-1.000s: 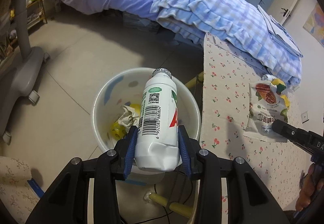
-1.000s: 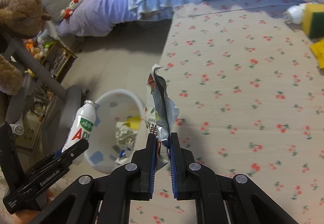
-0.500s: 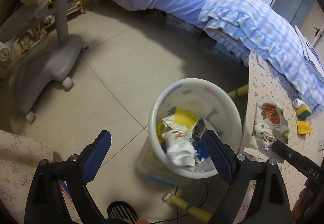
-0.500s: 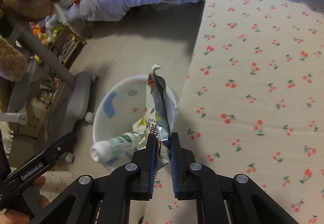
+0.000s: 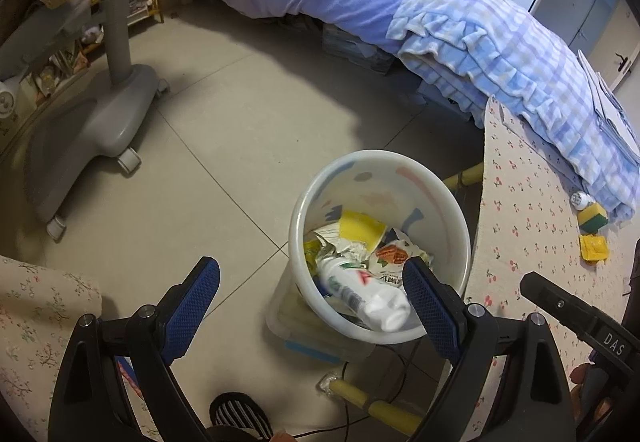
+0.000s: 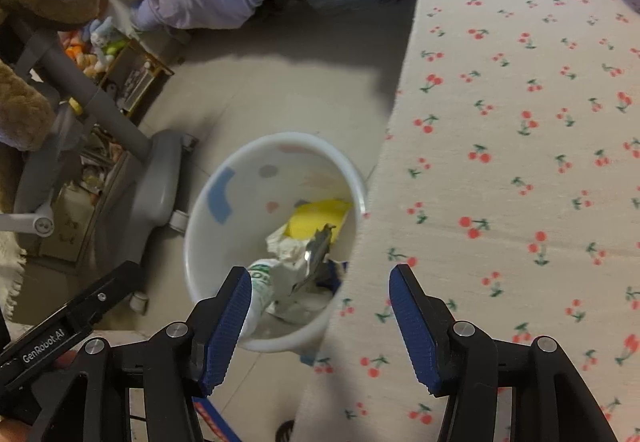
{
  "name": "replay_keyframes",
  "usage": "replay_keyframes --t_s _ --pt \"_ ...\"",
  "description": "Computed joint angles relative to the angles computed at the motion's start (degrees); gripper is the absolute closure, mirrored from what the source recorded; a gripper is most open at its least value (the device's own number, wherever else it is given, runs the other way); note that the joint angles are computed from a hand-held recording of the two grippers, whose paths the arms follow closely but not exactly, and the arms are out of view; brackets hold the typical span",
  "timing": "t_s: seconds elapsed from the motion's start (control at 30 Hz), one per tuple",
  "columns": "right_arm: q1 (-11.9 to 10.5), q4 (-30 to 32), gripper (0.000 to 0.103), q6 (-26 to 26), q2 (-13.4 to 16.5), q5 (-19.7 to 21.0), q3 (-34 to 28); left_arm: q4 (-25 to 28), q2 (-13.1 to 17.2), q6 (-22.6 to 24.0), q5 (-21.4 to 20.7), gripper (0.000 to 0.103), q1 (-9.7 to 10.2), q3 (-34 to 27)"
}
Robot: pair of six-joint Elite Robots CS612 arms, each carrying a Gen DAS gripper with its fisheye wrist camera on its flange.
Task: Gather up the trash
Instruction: 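Open both tools to drop the bottle and wrapper into the wastebasket, then grasp the green-yellow sponge with the left tool while the right tool grasps the yellow packet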
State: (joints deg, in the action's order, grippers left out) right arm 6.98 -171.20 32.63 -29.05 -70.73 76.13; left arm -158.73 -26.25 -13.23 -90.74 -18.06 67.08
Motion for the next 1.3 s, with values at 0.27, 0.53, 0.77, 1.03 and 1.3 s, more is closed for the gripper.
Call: replay_keyframes --t_s 0.27,0.53,0.77,1.03,1.3 --pt "-1.24 -0.85 0.037 0.07 -2.3 -2.56 4.1 -0.54 -0.5 0.88 -0.61 0.009 -0.44 1.23" --pt "-3.85 -2.87 0.037 0.33 -5.12 -6.26 10.17 -1.9 -0.62 2.3 -0.32 0.009 -1.51 1.98" --pt "-6.49 -4.05 0.035 1.29 -7.35 -9.85 15.68 -0.91 -0.34 3.87 -0.83 0.009 -2.73 1.56" --pt "-8.58 -7.06 0.025 3.44 -9.01 -13.29 20.3 0.38 0.02 5.68 -2.12 0.009 -4.93 0.5" --pt "-10.17 -11.48 0.01 6.29 -9.58 -18.5 23.3 -3.48 0.46 8.12 -0.67 0.0 -8.06 0.23"
